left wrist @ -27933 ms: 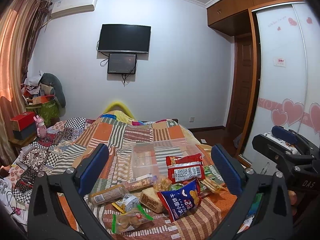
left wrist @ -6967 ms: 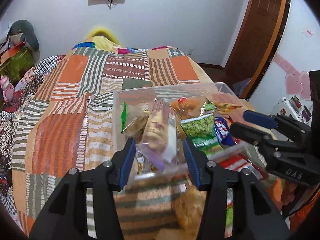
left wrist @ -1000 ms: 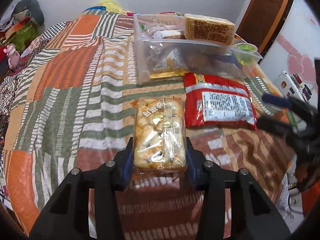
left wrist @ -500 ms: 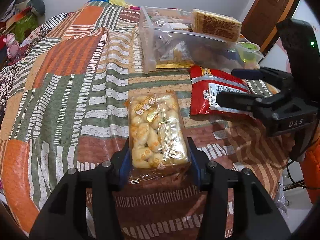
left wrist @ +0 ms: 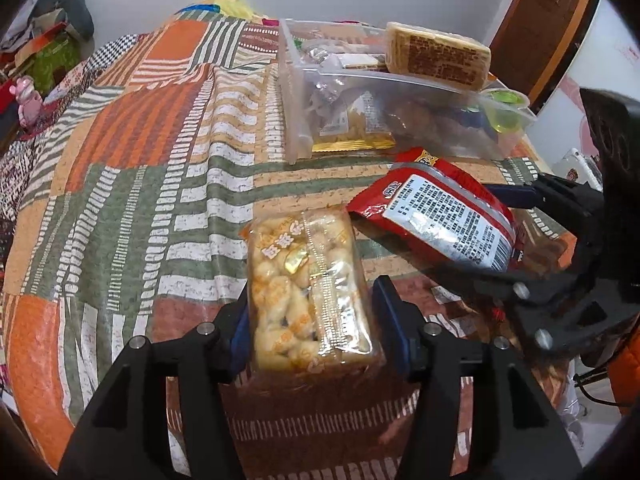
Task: Organize snacks
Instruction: 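Grasp the puffed-snack pack with left gripper while right grasps the red-and-white bag, then carry both packs over the box and open both grippers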
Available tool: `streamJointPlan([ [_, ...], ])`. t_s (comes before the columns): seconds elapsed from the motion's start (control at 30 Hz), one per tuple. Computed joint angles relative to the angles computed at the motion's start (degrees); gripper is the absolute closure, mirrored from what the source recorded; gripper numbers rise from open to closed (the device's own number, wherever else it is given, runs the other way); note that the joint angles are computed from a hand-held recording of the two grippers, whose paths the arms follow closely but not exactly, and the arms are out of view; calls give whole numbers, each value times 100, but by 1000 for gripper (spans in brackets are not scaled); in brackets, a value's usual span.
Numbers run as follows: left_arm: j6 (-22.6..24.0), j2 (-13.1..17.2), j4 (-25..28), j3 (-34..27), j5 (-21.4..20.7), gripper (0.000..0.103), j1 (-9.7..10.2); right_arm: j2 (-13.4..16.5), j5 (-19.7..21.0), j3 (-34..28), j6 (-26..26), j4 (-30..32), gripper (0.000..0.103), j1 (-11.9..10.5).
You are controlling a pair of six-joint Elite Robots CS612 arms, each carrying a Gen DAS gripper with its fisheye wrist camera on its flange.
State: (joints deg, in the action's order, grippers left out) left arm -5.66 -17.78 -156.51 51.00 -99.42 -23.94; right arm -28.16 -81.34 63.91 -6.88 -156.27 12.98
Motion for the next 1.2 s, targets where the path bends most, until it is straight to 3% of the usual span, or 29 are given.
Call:
streamJointPlan([
  [0.1, 85, -30, -115, 69, 146, 57, -32, 60, -129, -52, 169, -187, 27, 32],
  [0.2, 91, -46, -137, 87, 117, 59, -31, 51, -113, -25, 192, -275, 38, 39],
  [0.4, 127, -146, -361, 240, 130, 59, -51, -119, -39, 315, 359, -646, 39, 10],
  [0.77, 241, -291, -919, 204, 124, 59, -103, -549, -154, 990, 935, -1973, 39, -128],
  [1.0, 91, -8, -742, -594, -50, 59, -89, -534, -528, 878, 1287, -2413, 39, -194],
  [1.2, -52, 556, -123, -1828, 120, 59, -94, -372, -814, 546, 1541, -2382, 38, -243],
])
